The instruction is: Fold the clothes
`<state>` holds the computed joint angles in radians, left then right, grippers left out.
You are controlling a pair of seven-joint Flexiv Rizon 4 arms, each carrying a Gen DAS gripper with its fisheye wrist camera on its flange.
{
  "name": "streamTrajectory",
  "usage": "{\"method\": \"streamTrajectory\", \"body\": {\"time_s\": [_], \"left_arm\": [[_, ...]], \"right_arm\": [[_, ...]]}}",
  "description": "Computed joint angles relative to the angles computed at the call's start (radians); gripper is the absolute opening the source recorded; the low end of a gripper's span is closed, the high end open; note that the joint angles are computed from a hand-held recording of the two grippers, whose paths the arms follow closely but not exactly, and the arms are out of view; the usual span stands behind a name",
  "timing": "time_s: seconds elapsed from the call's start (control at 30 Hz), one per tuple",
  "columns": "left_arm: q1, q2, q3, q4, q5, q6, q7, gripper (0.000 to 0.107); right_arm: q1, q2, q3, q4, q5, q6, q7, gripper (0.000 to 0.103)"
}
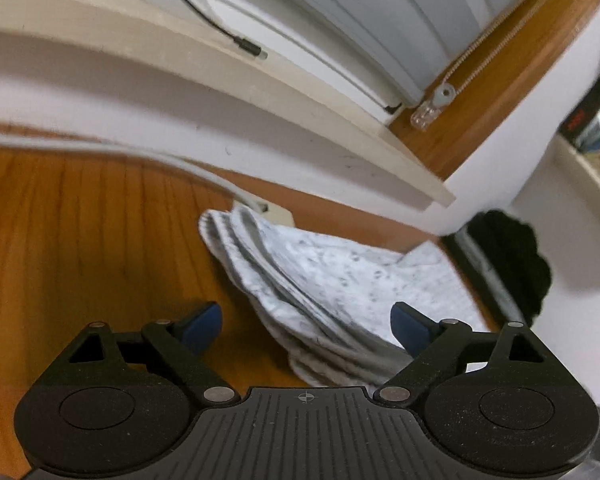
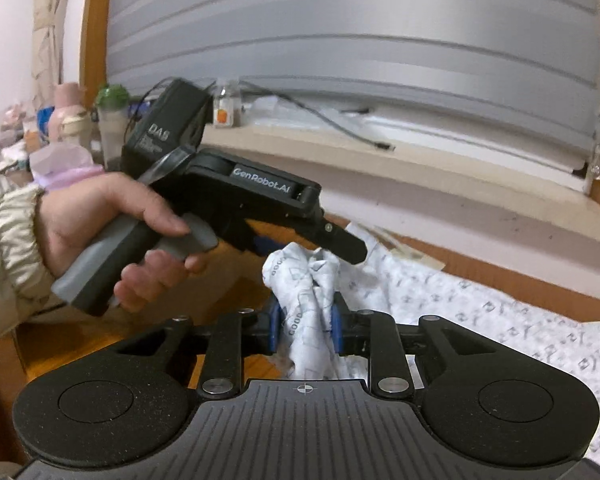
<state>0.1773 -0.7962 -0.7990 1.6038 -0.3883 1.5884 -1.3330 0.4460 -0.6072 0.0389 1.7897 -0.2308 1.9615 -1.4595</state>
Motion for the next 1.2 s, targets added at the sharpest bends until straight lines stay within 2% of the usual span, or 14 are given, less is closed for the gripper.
{"method": "streamTrajectory", "body": {"time_s": [0.13,0.17,0.37,0.53,0.63,0.83,0.87,0.9,0.97,1.03,1.1,1.2], "left_arm": [[0.025,-0.034,-0.065,-0.004,-0.044,-0.026,-0.037,0.093],[0.047,-0.050,-0.105,0.005,-0.057,-0.022,-0.042,0.092],[0.100,-0.098,-0.211,0.050,-0.019,0.056,-0.121,0.092],[0.097,-0.076,-0.210,0.107,0.002,0.149,-0.254,0.093],[0.098,-0.094,-0.227,0.124,0.026,0.226,-0.329,0.098],[0.099,-0.175,-0.269,0.061,0.123,0.200,-0.378,0.095],[0.089,-0.176,-0.254,0.039,0.133,0.182,-0.381,0.090],[0.078,-0.179,-0.239,0.017,0.144,0.164,-0.385,0.078],[0.058,-0.180,-0.205,-0.029,0.158,0.115,-0.394,0.060],[0.039,-0.177,-0.164,-0.073,0.158,0.068,-0.396,0.049],[0.017,-0.170,-0.121,-0.112,0.136,0.046,-0.392,0.032],[0.004,-0.175,-0.108,-0.155,0.121,0.024,-0.346,0.018]], "right_arm": [[0.017,0.001,-0.025,0.001,0.022,0.022,-0.013,0.025],[0.016,0.002,-0.024,0.001,0.025,0.025,-0.015,0.025],[0.008,-0.002,-0.019,-0.003,0.026,0.032,-0.027,0.025],[0.026,0.002,-0.032,0.002,0.038,0.029,-0.048,0.025],[0.024,0.001,-0.028,0.002,0.037,0.027,-0.052,0.025],[0.046,0.006,-0.046,0.010,0.058,0.039,-0.074,0.025],[0.047,0.008,-0.047,0.013,0.060,0.042,-0.078,0.025],[0.048,0.010,-0.047,0.017,0.064,0.046,-0.082,0.025],[0.044,0.014,-0.043,0.024,0.064,0.047,-0.089,0.025],[0.043,0.018,-0.041,0.026,0.067,0.049,-0.093,0.025],[0.040,0.022,-0.037,0.027,0.069,0.055,-0.096,0.025],[0.026,0.024,-0.023,0.034,0.059,0.066,-0.101,0.025]]}}
